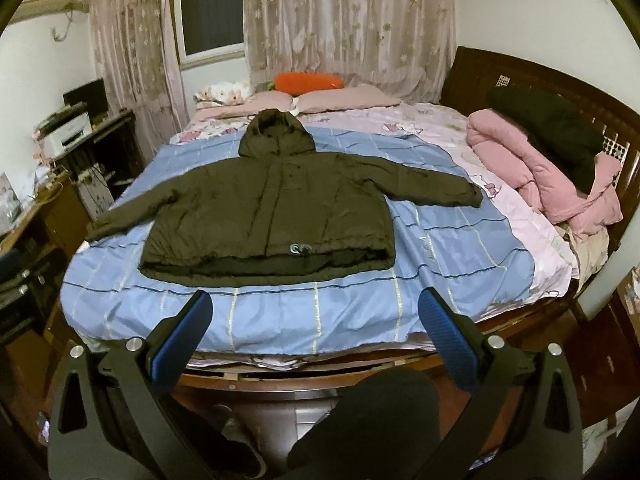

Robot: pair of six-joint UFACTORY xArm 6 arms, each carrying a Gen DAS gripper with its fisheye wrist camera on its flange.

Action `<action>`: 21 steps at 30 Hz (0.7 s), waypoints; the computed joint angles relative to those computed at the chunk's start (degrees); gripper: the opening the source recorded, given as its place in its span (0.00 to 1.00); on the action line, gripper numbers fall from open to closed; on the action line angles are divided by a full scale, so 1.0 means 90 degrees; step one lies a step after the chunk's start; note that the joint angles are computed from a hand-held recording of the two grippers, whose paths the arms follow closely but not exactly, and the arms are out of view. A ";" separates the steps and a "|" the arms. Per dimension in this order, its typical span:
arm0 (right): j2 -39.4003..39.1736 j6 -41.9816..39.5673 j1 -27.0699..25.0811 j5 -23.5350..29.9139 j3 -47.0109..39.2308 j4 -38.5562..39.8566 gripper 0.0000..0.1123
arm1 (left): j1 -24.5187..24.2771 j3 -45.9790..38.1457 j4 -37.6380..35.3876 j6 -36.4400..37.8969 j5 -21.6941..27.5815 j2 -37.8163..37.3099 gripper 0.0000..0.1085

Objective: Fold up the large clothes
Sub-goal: 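Reach the right tool to the jacket sleeve beside the hood and grasp its cuff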

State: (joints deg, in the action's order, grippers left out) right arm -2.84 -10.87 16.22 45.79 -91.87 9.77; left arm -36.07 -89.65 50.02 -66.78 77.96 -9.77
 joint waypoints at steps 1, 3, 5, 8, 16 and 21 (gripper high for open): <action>0.0051 -0.0014 -0.0019 -0.0008 -0.0082 -0.0015 0.90 | 0.0094 0.0023 0.0067 0.0133 -0.0125 -0.0040 0.93; 0.0204 -0.0195 -0.0082 0.0132 -0.0451 0.0191 0.90 | 0.0217 -0.0030 0.0235 0.0366 -0.0360 -0.0121 0.93; 0.0312 -0.0319 -0.0180 0.0080 -0.0898 0.0392 0.90 | 0.0306 -0.0208 0.0715 0.0439 -0.0582 -0.0318 0.93; 0.0226 -0.0345 -0.0326 -0.0727 -0.1192 0.0794 0.90 | 0.0203 -0.0072 0.1885 -0.0202 -0.0925 -0.0795 0.93; 0.0469 -0.0780 -0.0628 -0.1094 -0.0995 0.2389 0.90 | 0.1265 0.0646 0.0804 -0.1037 -0.1985 -0.1309 0.93; 0.0382 -0.0731 -0.0574 -0.1722 -0.0573 0.2008 0.90 | 0.1664 0.0573 -0.0511 -0.0143 -0.1730 -0.0975 0.93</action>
